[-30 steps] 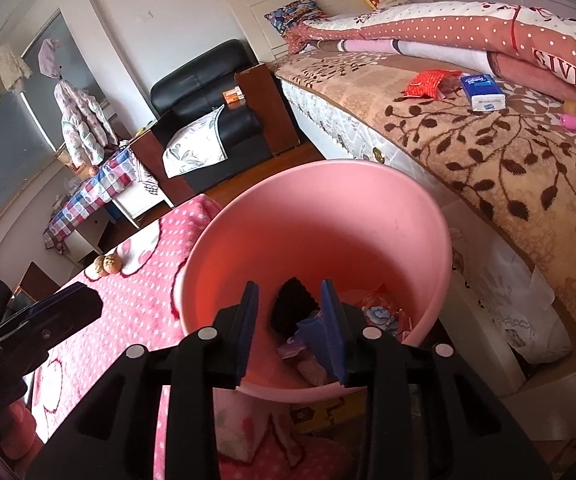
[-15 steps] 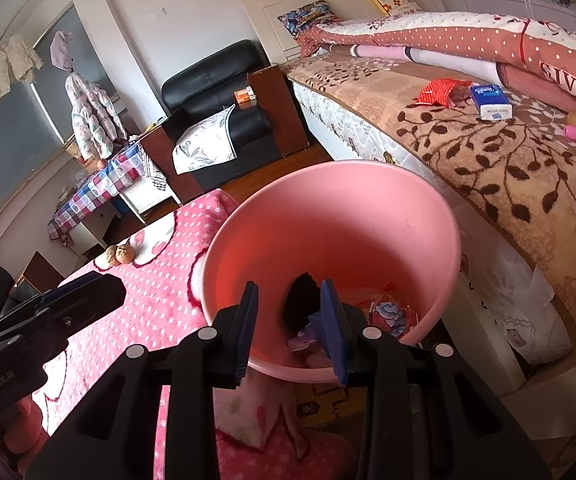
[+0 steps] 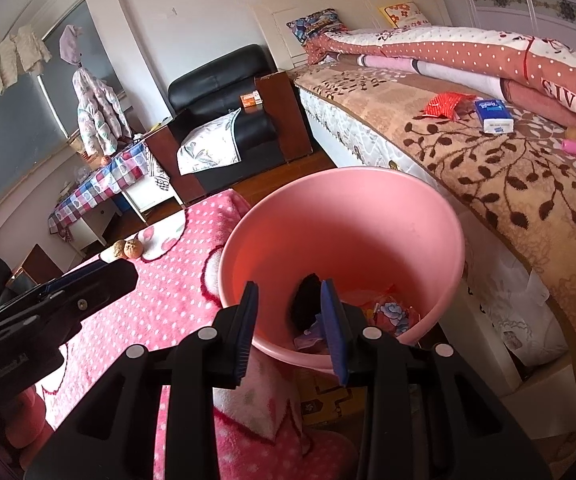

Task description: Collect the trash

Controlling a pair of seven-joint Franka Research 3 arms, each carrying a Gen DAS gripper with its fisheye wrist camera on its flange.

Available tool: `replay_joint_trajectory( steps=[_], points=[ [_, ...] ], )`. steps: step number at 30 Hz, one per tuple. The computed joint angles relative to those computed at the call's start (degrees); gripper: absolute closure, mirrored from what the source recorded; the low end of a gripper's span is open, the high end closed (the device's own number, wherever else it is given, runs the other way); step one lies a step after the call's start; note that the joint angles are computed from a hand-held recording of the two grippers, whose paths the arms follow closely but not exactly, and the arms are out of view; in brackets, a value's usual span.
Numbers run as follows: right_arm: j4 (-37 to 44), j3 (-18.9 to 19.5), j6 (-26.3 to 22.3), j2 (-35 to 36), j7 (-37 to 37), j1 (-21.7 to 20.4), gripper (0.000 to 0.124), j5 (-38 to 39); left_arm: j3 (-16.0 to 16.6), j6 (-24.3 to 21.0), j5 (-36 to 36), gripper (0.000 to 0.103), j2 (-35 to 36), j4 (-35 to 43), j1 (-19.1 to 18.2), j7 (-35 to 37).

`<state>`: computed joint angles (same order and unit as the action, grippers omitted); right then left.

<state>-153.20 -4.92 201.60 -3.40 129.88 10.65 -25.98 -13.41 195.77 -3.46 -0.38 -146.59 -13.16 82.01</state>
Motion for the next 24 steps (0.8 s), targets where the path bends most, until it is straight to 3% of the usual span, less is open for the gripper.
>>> replay_joint_trajectory(
  steps=[7,13,19,24],
  points=[
    [-2.6,5.0,1.2,-1.8,-15.0,0.8,0.091,18.2,-2.1,1.3,-14.2,0.053,-0.2,-0.5,-1.1,10.8],
    [-3.5,5.0,1.4,-2.5,-19.5,3.3,0.091,24.3,-3.5,3.0,-27.7,0.055,-0.3,-0.4,-2.7,21.0],
    [-4.1,5.6,2.4,-2.7,-22.2,4.1,0.091,27.9,-3.6,4.4,-30.7,0.067,-0.7,-0.8,-3.2,22.8],
    [-4.8,7.9,3.6,-3.2,-27.8,4.5,0.091,34.7,-4.1,5.3,-32.7,0.07,-1.1,-1.2,-3.3,24.5]
  ],
)
